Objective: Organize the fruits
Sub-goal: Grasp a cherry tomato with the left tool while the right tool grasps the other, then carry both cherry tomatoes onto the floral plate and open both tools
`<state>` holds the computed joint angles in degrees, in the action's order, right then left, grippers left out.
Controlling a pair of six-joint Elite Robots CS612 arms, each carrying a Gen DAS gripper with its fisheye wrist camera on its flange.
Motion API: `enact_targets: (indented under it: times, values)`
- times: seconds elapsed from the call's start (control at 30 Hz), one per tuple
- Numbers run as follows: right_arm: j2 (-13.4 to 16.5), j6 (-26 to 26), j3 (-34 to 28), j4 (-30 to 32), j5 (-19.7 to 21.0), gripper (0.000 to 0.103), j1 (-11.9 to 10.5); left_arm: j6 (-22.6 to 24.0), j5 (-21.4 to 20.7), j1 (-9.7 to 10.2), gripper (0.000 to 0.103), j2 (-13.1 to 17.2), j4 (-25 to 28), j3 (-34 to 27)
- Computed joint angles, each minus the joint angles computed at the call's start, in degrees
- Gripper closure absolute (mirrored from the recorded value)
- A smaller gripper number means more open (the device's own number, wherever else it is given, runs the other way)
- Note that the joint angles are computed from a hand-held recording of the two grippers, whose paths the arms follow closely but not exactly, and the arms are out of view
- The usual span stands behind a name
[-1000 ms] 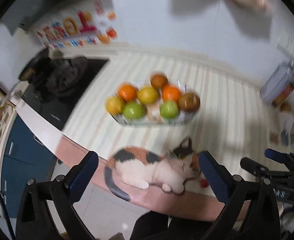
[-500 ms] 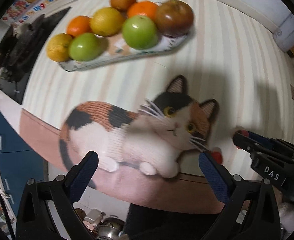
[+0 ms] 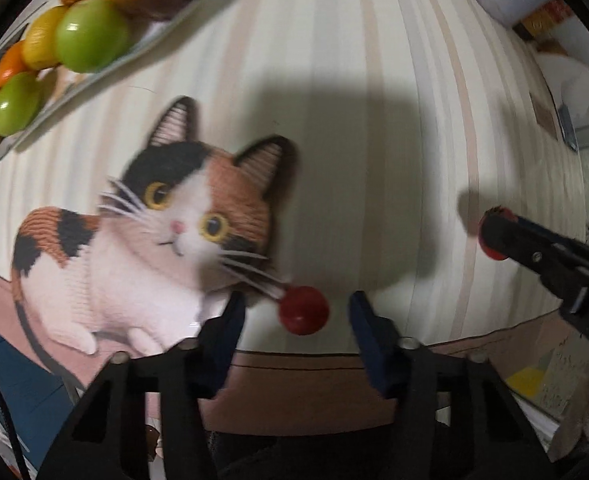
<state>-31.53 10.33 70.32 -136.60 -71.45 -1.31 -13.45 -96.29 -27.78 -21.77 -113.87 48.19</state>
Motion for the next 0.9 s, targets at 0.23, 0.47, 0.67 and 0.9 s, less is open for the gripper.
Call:
enact_targets:
  times: [0.23,0.47,0.67,0.9]
  values:
    - [-0.3,0.1,0.3,-1.3,0.0,0.069,0.1,1.1,0.5,-0.86,0.079,0.2,-0.7,-0.1]
    - [-0.3,-0.1,-0.6,-2.5,0.8,0.069,0.4,0.1,0.2,0.07,0.08,-0.7,-3.1,1.0]
    - [0.9,-1.5,-4.0,-2.6,4.1,0.069,1.6,-3.9,0.7,2.27,0.08,-2.6,-8.1,2.5]
    - [6.7,-2.2,-14.5,-1.9,12.6,0.069,4.4,-12.5,-0.2,6.95,0.08,-2.6,-12.3,-0.3]
